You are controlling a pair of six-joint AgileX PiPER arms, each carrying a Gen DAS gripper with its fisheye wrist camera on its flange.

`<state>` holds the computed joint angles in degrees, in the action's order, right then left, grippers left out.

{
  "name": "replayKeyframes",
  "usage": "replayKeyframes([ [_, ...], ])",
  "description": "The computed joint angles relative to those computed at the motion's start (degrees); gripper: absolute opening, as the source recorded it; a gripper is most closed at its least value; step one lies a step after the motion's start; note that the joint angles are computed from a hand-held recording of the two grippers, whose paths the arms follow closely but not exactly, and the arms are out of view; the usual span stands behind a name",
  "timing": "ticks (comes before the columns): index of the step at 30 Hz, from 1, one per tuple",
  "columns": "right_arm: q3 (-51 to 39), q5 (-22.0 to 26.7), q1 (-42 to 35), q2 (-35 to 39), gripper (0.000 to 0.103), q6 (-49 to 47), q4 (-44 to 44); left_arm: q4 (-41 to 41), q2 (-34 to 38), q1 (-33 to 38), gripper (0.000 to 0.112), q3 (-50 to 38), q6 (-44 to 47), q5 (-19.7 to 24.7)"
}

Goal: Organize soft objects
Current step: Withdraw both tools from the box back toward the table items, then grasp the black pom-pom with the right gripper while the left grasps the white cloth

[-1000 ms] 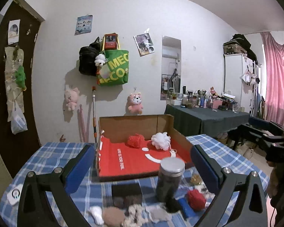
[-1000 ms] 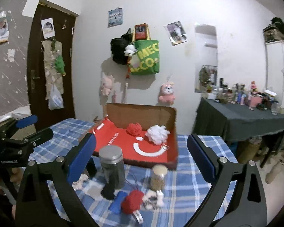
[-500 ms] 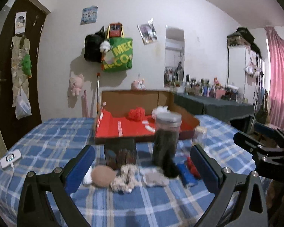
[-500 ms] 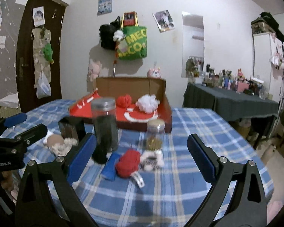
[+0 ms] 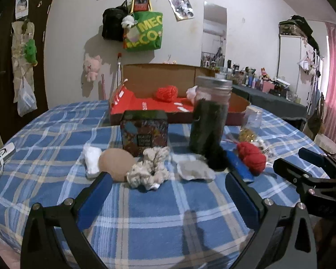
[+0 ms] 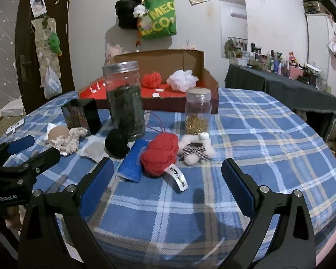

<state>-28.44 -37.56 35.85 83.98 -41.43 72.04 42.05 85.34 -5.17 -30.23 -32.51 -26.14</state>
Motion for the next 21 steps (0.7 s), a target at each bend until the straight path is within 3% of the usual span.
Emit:
replayKeyframes([
  [5,-1.9,2.7,-1.5,1.9,0.098,1.1,-2.3,2.1,1.4,1.6,0.103,-1.4,-2.0,0.7],
  [11,-7.3,8.2,-3.7,5.0,0.098,-1.0,-3.3,11.1,2.9,5.5,0.103,-5.7,-9.8,2.7],
  [18,-14.6,14.6,-6.0,9.2,0.098,-7.5,-0.4,34.6,7.8,11.1,0.103,-15.3,-30.3,3.6],
  [21,-17.4,16.8,-6.8,10.6,0.098,-12.3,2.9,40.5,9.4,13.1,0.102,-18.6,-36.0,3.5],
])
